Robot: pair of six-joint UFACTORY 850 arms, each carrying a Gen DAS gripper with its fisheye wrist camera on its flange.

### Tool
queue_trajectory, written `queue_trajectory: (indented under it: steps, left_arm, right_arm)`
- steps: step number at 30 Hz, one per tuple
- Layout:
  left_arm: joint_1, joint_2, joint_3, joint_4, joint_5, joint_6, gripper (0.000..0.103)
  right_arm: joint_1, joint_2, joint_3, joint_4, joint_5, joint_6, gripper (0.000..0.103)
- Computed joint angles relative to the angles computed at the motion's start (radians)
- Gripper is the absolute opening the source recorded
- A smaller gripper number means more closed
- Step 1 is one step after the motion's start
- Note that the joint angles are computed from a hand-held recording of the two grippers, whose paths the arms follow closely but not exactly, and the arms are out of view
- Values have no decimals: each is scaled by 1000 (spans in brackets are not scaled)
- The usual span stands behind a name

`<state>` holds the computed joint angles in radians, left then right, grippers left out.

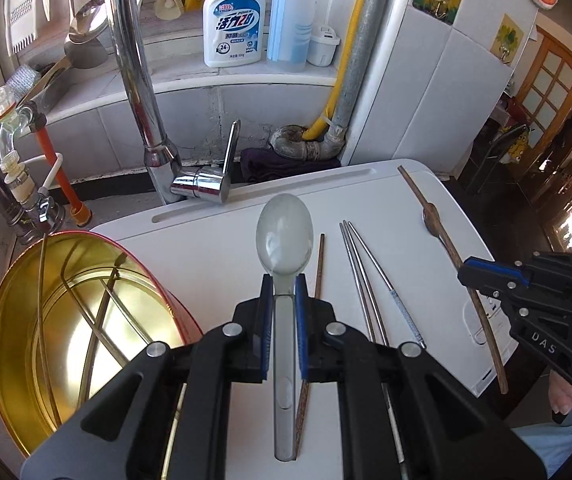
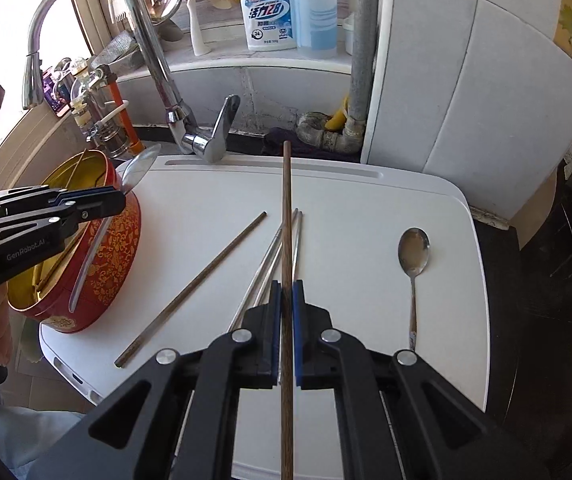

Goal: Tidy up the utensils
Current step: 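Lift and carry the chopstick and spoon with both grippers over the tin bowl, then lower both utensils into the bowl and open both grippers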

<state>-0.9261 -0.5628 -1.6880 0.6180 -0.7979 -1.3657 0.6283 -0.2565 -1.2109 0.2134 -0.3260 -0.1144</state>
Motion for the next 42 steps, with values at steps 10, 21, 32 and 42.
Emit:
queue_trajectory:
  steps: [10, 21, 32, 42]
  left_arm:
    - [-53, 322, 358, 100, -95, -320, 11]
    - [-49, 559, 641, 155, -91, -558, 11]
    - [60, 604, 727, 169, 89, -481, 11]
    - [125, 592, 767, 77, 246, -344, 11]
  right_arm:
    - [144, -92, -218, 284, -119, -322, 6]
    - [277, -308, -516, 173, -230, -112, 6]
    - [301, -465, -726, 37, -340, 185, 6]
    - [307, -536, -815, 26, -424, 264, 6]
